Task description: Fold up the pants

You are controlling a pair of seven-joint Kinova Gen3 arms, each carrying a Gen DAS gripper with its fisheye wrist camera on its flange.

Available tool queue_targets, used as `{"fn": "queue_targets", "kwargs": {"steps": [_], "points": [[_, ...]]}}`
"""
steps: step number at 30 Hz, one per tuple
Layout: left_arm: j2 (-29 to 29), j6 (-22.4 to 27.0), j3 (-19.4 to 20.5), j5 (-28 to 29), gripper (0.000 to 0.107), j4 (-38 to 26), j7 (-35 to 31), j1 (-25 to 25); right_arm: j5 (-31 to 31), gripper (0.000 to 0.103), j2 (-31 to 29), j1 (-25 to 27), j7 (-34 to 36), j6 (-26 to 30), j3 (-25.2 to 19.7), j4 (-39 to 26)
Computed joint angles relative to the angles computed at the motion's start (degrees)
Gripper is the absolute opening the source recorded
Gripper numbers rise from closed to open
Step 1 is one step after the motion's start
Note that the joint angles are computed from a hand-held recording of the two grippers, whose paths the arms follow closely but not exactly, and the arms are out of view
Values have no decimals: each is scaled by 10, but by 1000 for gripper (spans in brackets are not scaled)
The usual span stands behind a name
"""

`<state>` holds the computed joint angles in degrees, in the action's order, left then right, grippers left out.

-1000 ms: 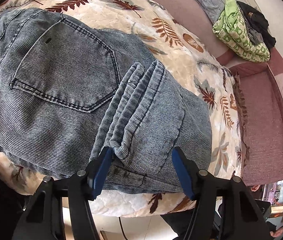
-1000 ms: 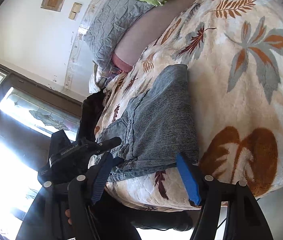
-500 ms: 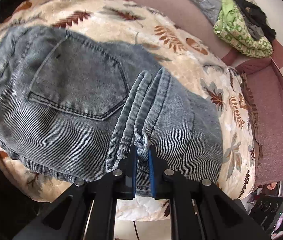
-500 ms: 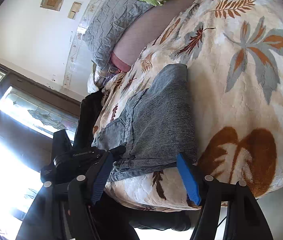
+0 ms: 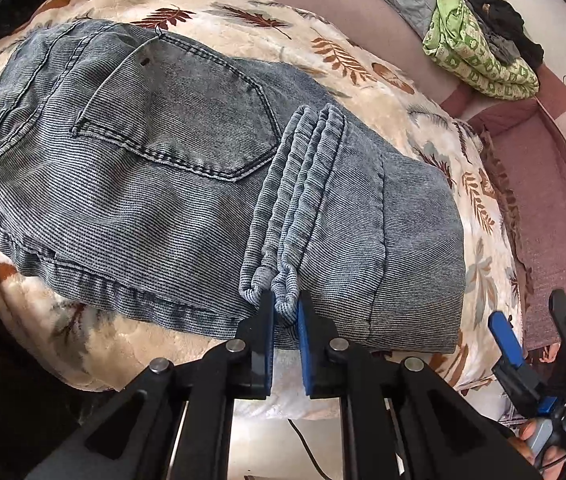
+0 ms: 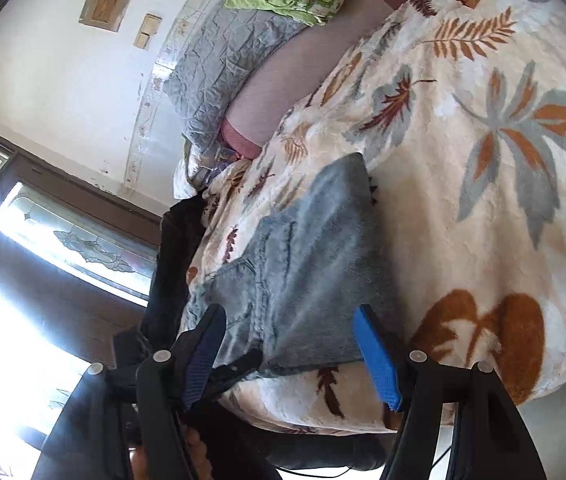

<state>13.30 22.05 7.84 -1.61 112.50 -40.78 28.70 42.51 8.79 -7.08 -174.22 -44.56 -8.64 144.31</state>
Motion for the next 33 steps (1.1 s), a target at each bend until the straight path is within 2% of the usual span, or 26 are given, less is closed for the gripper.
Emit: {"fn": "queue_targets", "kwargs": {"steps": [3,6,8,10,11,13,15,18,19,21,23,25,27,28,31,33], "points": [[-1,-8,69,-23,13,9,14,-63,68,72,67,42,-57,-44,-29,-44],[-7,-12,140,-79,15,16,71,-121,98,70,141,21,-101,-30,-9,-65],[-38,-13,144,-126,16,24,115,-116,91,67,152,45,-97,-43,-29,-60],[-82,-11,121,-173,15,24,137,-85,111,67,142,51,-112,-25,-34,-65],[-91,-23,122,-190,16,21,135,-81,119,67,142,52,-117,-16,-38,-71],[-77,-58,153,-198,16,12,120,-106,118,67,147,54,-116,-18,-41,-73],[-28,-57,206,-169,16,-10,82,-156,120,68,156,62,-122,-29,-43,-73],[50,-41,237,-107,15,-23,20,-191,152,68,169,70,-148,-59,-28,-77],[65,-44,246,-101,7,-19,6,-202,175,68,170,83,-170,-58,-32,-84],[63,-66,262,-98,3,-1,-11,-223,215,68,158,105,-212,-40,-48,-100],[58,-80,259,-60,3,9,-42,-229,230,69,130,99,-221,-50,-25,-108],[53,-85,234,-14,3,12,-88,-212,247,69,123,83,-248,-66,10,-133],[45,-84,190,29,3,13,-135,-174,284,70,146,96,-294,-69,2,-182],[43,-86,181,51,3,15,-158,-167,302,71,161,95,-318,-61,1,-207],[42,-97,179,119,3,25,-228,-175,346,70,221,61,-388,-13,33,-273],[42,-98,162,165,3,25,-274,-165,349,69,232,69,-431,-20,31,-286]]}}
